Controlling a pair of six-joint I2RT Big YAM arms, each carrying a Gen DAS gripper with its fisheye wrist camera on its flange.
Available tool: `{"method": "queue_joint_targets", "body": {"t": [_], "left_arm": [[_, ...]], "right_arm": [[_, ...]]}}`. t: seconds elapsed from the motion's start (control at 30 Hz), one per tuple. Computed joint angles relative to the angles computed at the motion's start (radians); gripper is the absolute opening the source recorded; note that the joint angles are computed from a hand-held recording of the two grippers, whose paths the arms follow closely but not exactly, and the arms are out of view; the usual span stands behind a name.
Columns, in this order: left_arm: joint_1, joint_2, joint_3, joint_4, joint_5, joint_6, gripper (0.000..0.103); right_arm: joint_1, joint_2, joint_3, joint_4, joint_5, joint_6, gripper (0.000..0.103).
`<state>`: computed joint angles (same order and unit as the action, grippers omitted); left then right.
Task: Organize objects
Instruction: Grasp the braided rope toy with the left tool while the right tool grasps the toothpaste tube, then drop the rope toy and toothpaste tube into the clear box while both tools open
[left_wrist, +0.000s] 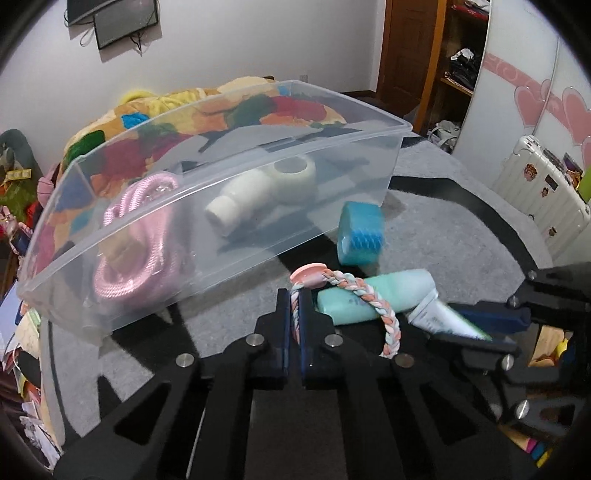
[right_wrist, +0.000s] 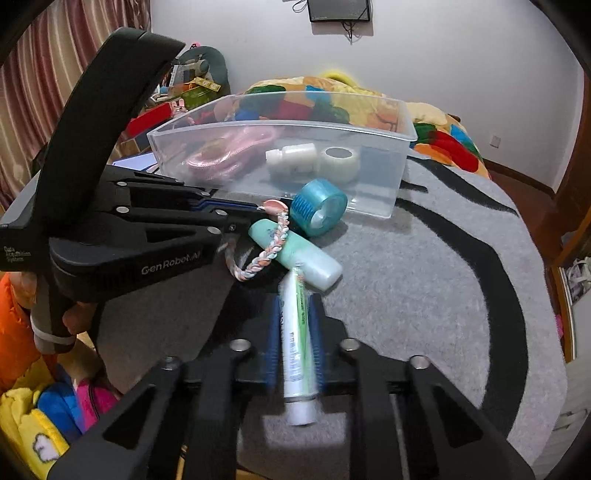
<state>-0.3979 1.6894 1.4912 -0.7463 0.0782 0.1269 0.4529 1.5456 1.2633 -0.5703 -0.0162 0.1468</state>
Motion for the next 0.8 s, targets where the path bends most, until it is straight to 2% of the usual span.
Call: {"method": "queue_joint_targets", "body": {"t": [0.27, 0.43, 0.6, 0.8], "left_arm": [[0.050, -0.108, -0.102, 0.068, 0.050, -0.056, 0.003], [0.082, -0.152, -0.101, 0.099, 0.080, -0.087, 0.003], [0.110, -0.147, -0.059, 0.116, 0.079, -0.114, 0.003], [0.136, -0.119, 0.003, 0.120, 0.065, -0.153, 0.003]], "right_arm": [[-0.015, -0.028, -0.007, 0.032, 0.023, 0.034, 0.013], [-0.021, -0.022, 0.035, 0.055, 0.025, 0.039, 0.013], [-0.023, 0.024, 0.134, 0.062, 0.049, 0.032, 0.013], [-0.032, 0.112, 0.286, 0.033, 0.055, 0.034, 0.013]]}}
